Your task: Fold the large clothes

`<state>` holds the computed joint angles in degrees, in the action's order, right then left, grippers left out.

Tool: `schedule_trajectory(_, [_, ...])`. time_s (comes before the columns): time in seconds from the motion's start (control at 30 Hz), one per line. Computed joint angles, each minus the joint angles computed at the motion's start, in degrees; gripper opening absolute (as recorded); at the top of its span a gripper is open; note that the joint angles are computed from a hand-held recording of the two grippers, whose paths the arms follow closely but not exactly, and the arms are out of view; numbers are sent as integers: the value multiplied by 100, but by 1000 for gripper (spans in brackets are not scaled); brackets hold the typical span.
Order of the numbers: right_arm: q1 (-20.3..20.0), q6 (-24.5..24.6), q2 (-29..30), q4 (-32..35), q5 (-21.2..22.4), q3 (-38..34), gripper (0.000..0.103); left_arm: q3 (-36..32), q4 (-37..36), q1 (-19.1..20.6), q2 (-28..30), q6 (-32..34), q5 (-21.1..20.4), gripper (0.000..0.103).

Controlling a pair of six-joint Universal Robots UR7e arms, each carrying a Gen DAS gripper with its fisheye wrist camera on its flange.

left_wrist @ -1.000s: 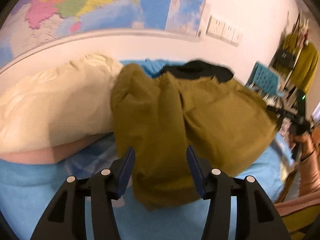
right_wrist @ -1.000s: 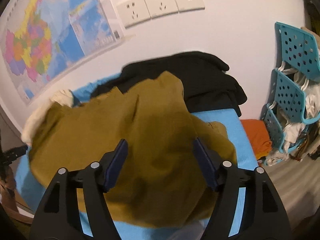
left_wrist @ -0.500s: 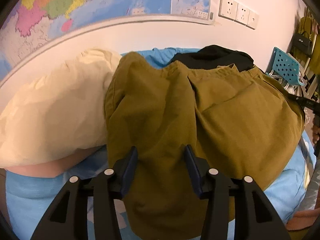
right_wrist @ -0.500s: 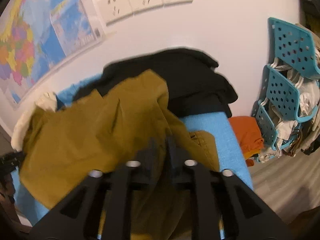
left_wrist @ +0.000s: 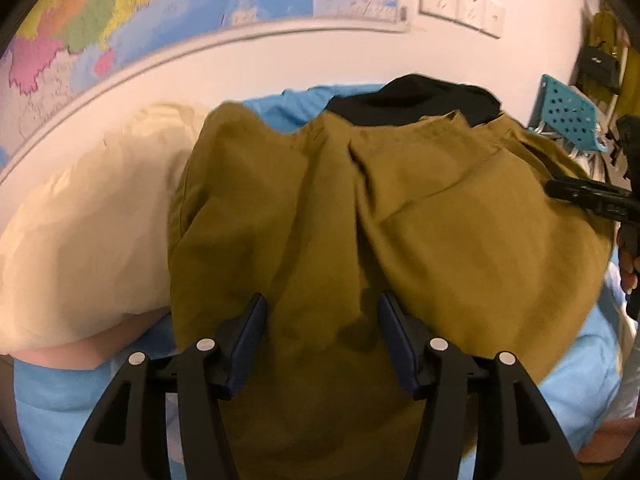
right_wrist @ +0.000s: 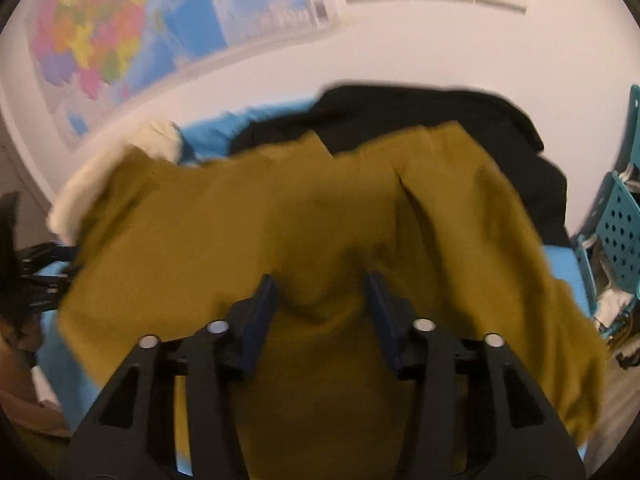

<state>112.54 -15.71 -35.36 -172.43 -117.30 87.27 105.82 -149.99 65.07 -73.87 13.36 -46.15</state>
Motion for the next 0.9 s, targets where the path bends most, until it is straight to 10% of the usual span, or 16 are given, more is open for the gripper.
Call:
schedule_trajectory(0.3, [-24, 344, 155, 264, -37, -271, 42, -246, 107, 88, 245, -126, 36, 58])
schedule_trajectory(0.6, [128, -3, -321, -534, -128, 136, 65, -189, -293, -42, 75, 381, -191, 59])
schedule_trajectory(0.83, [16, 201, 337, 994, -873, -1097, 67, -1319, 1241, 179, 651, -258, -588, 48])
schedule_trajectory(0.9, [-10, 198, 528, 1358, -1016, -1357, 50, -1518, 1478, 213, 814, -335, -511, 38])
